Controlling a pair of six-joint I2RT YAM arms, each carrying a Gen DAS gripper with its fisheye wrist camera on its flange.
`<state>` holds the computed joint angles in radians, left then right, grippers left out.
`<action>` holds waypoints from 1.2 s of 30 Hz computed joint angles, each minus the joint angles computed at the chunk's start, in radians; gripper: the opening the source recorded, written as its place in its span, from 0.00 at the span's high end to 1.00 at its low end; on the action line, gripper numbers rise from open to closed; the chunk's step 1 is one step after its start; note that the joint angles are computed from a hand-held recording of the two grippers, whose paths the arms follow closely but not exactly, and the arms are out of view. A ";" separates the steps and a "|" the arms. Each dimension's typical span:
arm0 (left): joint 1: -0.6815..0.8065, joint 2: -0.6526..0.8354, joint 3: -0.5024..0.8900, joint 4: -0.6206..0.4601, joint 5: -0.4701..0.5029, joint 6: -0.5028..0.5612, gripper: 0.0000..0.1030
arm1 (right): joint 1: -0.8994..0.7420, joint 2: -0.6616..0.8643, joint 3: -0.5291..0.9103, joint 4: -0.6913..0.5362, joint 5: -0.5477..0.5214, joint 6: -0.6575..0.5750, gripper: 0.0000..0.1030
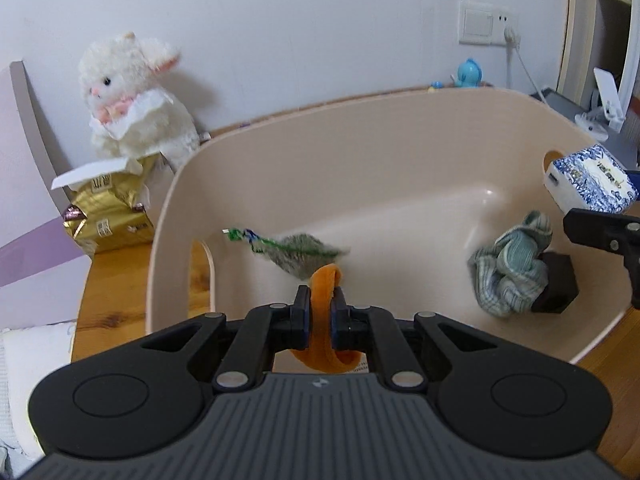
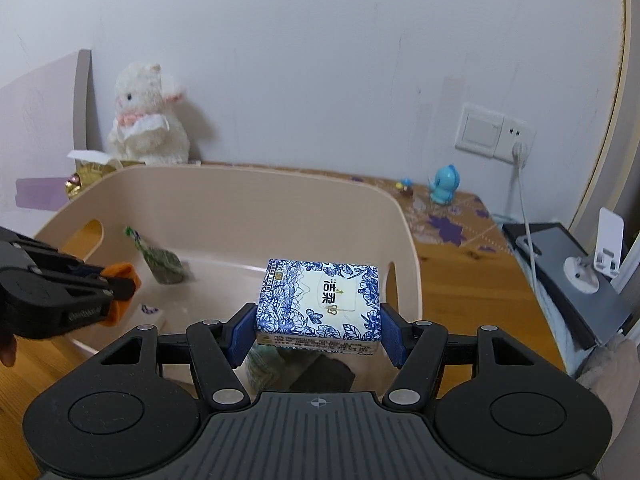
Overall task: Organize objects
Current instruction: 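Carry both items into the beige basket and open both tools, then move both tools back toward the hair clips and dark slim box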
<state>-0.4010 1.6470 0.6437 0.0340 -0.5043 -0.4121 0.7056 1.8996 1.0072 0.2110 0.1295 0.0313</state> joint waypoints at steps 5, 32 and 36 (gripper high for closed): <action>0.006 -0.011 -0.004 -0.001 0.019 -0.001 0.79 | 0.005 -0.016 -0.014 0.017 0.007 -0.005 0.29; -0.297 -0.504 -0.195 -0.318 -0.260 -0.251 0.07 | 0.146 -0.412 -0.293 -0.035 0.136 0.063 0.00; -0.345 -0.529 -0.220 -0.386 -0.277 -0.319 0.07 | 0.170 -0.430 -0.331 -0.043 0.144 0.084 0.00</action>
<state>-0.7455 1.1178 0.4235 -0.3521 -0.7814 -0.7311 0.8760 1.4694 0.6762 0.1678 0.2737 0.1158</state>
